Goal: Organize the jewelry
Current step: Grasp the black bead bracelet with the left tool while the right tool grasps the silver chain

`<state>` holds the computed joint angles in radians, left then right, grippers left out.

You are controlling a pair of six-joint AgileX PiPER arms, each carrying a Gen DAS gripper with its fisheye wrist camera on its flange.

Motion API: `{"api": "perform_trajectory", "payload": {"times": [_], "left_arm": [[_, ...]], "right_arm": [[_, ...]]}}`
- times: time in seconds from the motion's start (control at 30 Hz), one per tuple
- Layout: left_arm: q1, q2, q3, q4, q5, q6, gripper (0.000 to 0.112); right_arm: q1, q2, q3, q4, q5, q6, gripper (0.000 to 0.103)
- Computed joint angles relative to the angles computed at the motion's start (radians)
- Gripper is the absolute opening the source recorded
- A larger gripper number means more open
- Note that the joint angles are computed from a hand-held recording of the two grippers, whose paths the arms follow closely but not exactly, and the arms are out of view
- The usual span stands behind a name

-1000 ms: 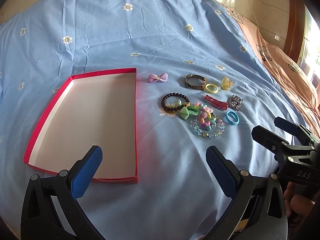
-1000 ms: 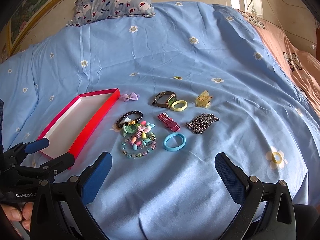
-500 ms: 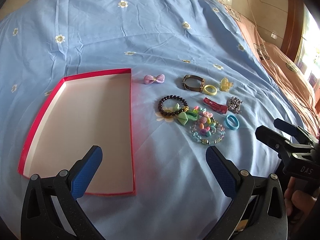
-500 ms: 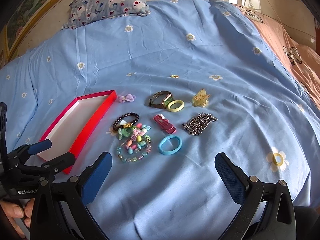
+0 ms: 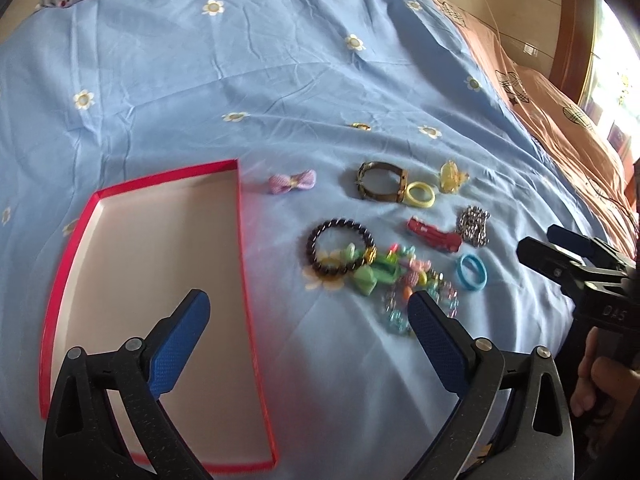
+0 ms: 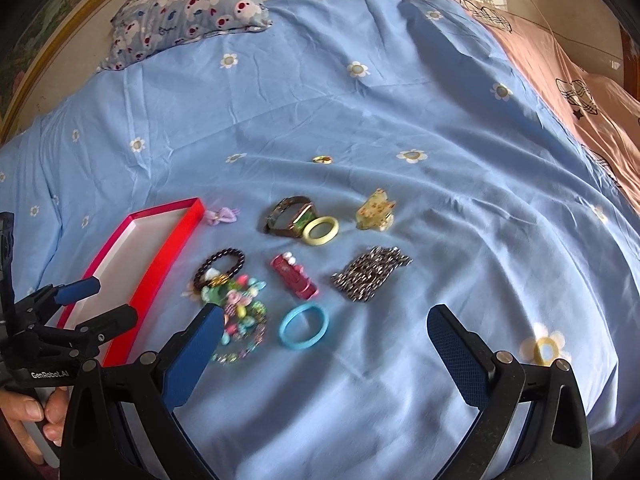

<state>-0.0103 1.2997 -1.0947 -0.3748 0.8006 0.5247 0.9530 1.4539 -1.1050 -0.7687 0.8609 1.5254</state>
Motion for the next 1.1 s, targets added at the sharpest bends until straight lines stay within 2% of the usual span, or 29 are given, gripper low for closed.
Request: {"api": "perform_trajectory", "payload": {"times": [0.1, 0.17, 0.27, 0.47, 0.67, 0.73, 0.8, 0.87, 0.9, 0.97, 1.0, 1.1], "left_arm": [[-0.034, 0.07, -0.071, 0.001, 0.019, -0.013, 0.093], [-0.058, 0.114, -0.113, 0.008, 0.025, -0.021, 0.089], [-0.09, 0.189, -0.182, 0.022, 0.044, -0.043, 0.082], [-0.117, 0.328, -0.315, 0.01, 0.115, -0.07, 0.071], [-0.162, 0.43, -0.392, 0.057, 0.161, -0.111, 0.064], [-0.171, 0.456, -0.402, 0.07, 0.171, -0.118, 0.047], [-0.172, 0.475, -0.412, 0.075, 0.182, -0.121, 0.037], [-0.171, 0.473, -0.412, 0.061, 0.18, -0.1, 0.019], [-0.168, 0.476, -0.418, 0.046, 0.192, -0.085, 0.009], [-0.164, 0.472, -0.413, 0.035, 0.19, -0.071, 0.007], [-0.159, 0.467, -0.411, 0.022, 0.192, -0.059, 0.007], [-0.137, 0.441, -0.401, -0.022, 0.194, -0.025, 0.007]], "right_arm": [[-0.052, 0.012, -0.012, 0.033, -0.011, -0.047, 0.09], [-0.096, 0.021, -0.018, 0.068, -0.026, -0.085, 0.08], [-0.151, 0.038, -0.027, 0.116, -0.046, -0.136, 0.072], [-0.24, 0.109, -0.076, 0.227, -0.072, -0.272, 0.066], [-0.295, 0.189, -0.118, 0.334, -0.086, -0.39, 0.065], [-0.287, 0.208, -0.131, 0.32, -0.076, -0.393, 0.065], [-0.28, 0.221, -0.139, 0.305, -0.078, -0.394, 0.059], [-0.274, 0.233, -0.149, 0.286, -0.067, -0.386, 0.043], [-0.274, 0.236, -0.152, 0.282, -0.069, -0.387, 0.04], [-0.275, 0.24, -0.154, 0.279, -0.08, -0.387, 0.019], [-0.278, 0.239, -0.153, 0.285, -0.09, -0.391, 0.014], [-0.274, 0.227, -0.143, 0.273, -0.096, -0.365, 0.013]]}}
